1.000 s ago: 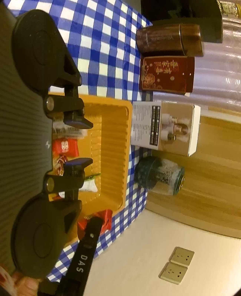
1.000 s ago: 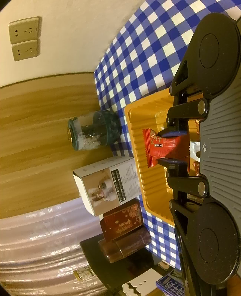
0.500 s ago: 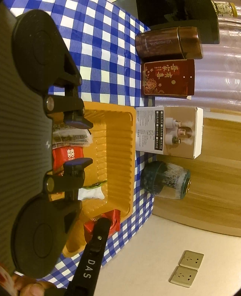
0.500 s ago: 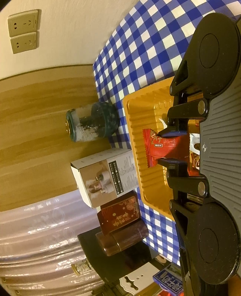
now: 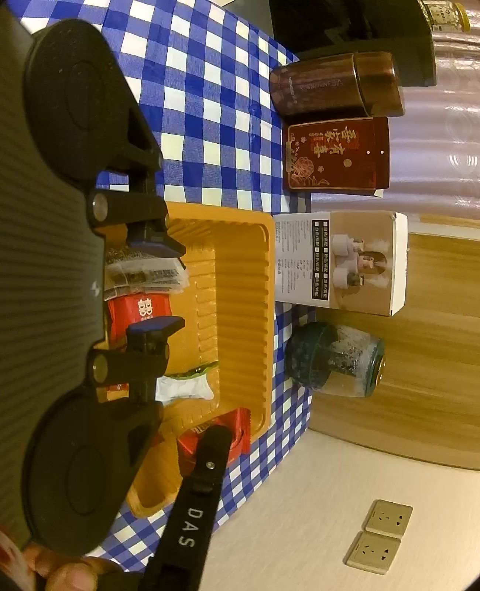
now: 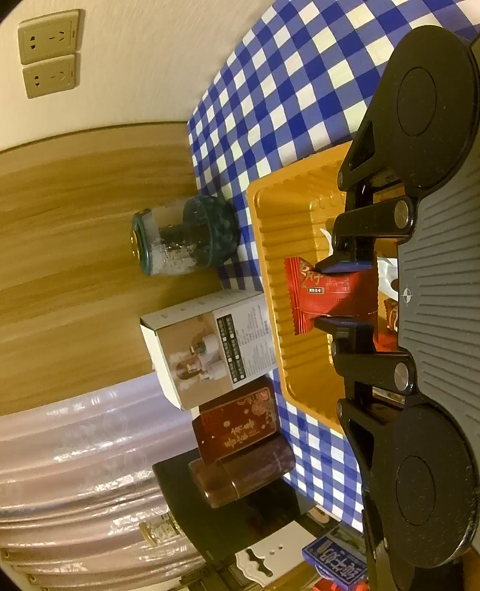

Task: Organize snacks
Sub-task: 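Lower the large red packet into the tray and open the right tool, then lift both open tools up and away from the tray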

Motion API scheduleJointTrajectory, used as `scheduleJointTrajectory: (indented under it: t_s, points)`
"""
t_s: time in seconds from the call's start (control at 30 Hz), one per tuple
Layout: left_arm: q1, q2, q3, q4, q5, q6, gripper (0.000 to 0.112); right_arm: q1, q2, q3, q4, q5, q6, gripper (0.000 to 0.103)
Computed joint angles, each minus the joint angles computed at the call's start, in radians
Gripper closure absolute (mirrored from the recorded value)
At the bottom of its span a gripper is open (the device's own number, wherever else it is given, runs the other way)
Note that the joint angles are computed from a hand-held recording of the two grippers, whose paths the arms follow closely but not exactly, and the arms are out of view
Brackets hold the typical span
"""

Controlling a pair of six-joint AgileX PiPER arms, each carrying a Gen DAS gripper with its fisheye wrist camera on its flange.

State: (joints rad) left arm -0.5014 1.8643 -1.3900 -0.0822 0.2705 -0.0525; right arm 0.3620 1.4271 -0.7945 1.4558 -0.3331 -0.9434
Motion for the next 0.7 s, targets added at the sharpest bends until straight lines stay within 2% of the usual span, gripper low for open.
scheduleJointTrajectory:
  t_s: [0.1,0.17,0.2,0.23,0.7]
  points:
    - [0.002,0.003,-0.003,-0.006,0.004,0.006,0.082,-0.019,0.008,0.004,-0.102,0.024,0.092,0.077]
    - [0.002,0.003,-0.002,-0.007,0.004,0.01,0.082,-0.043,0.01,0.011,-0.175,0.061,0.177,0.061]
    - [0.002,0.003,-0.002,-0.006,0.004,0.01,0.082,-0.047,0.008,0.016,-0.193,0.06,0.21,0.042]
    - [0.001,0.003,-0.002,-0.005,0.005,0.01,0.082,-0.049,0.003,0.024,-0.215,0.052,0.247,0.036]
    - [-0.009,0.001,0.001,0.026,0.007,-0.016,0.082,-0.057,-0.015,0.028,-0.071,0.043,0.112,0.036]
